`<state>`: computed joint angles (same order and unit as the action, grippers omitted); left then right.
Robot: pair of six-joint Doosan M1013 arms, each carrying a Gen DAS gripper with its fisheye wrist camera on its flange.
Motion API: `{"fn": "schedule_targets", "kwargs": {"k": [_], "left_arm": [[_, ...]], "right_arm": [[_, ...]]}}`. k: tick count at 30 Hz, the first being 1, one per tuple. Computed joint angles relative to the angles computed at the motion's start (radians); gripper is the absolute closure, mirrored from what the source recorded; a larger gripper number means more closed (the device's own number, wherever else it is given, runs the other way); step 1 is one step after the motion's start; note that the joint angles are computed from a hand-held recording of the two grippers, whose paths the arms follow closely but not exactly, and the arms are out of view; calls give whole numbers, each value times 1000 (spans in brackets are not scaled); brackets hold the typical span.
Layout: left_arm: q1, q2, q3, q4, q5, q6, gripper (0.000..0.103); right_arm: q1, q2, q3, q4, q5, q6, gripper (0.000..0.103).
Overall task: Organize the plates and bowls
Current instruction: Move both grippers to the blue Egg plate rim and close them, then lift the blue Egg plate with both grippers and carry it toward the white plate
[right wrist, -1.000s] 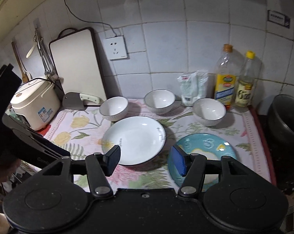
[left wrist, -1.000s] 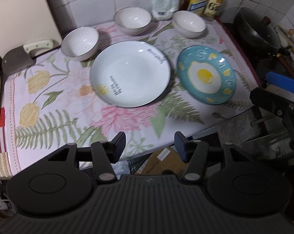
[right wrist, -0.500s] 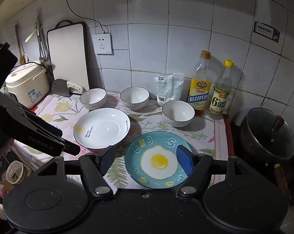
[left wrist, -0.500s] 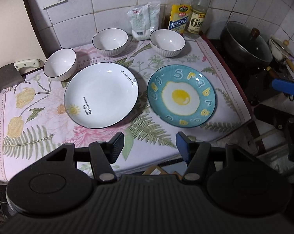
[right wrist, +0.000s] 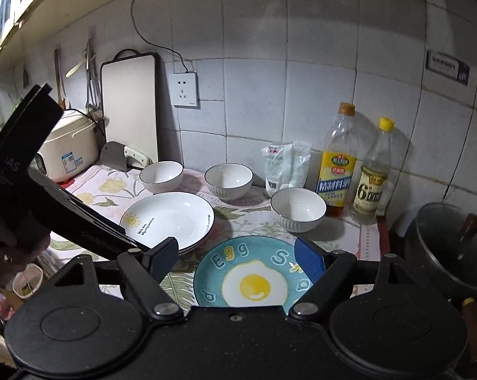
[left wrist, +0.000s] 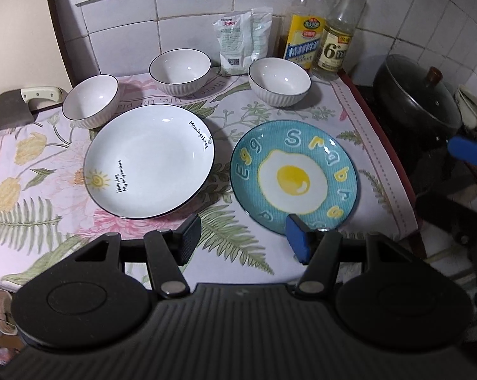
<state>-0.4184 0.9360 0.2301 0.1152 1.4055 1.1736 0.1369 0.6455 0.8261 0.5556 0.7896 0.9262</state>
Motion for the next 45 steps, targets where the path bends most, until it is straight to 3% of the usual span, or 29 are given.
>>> {"fn": "schedule_targets", "kwargs": {"k": [2, 6, 15, 19, 23, 27, 32, 35, 37, 39, 44, 45], "left_arm": [[-4, -27, 77, 17, -70, -37, 45], [-9, -40, 146, 38, -127, -88, 45], [-10, -50, 253, 64, -237, -184, 46], [-14, -44, 280, 90, -282, -218, 46], [-12, -24, 276, 87, -290, -244, 47], [-7, -12, 280, 75, -307, -277, 48], [0, 11, 245, 53, -293, -298, 53], [7, 29, 210, 13, -282, -301, 65], [15, 31, 205, -35, -297, -291, 88], [17, 49, 161, -51, -257, -310, 89], [20, 65, 134, -66, -238, -326, 89], [20, 73, 118, -65, -227, -324, 89]], "right_arm": [[-6, 8, 14, 27, -11, -7, 19], [-26, 26, 29, 160, 6, -69, 19], [-26, 66, 44, 95, -91, -45, 19], [-30, 103, 10, 36, -65, 52, 19], [-34, 142, -35, 1, -17, 152, 22], [-29, 181, -85, -92, 14, 342, 24], [-29, 203, -109, -111, 21, 453, 30], [-27, 225, -146, -111, 57, 479, 35], [-26, 239, -169, -104, 82, 487, 43], [-25, 255, -205, -100, 129, 510, 44], [-35, 276, -236, -44, 189, 552, 47], [-33, 267, -216, -42, 164, 548, 47]]}}
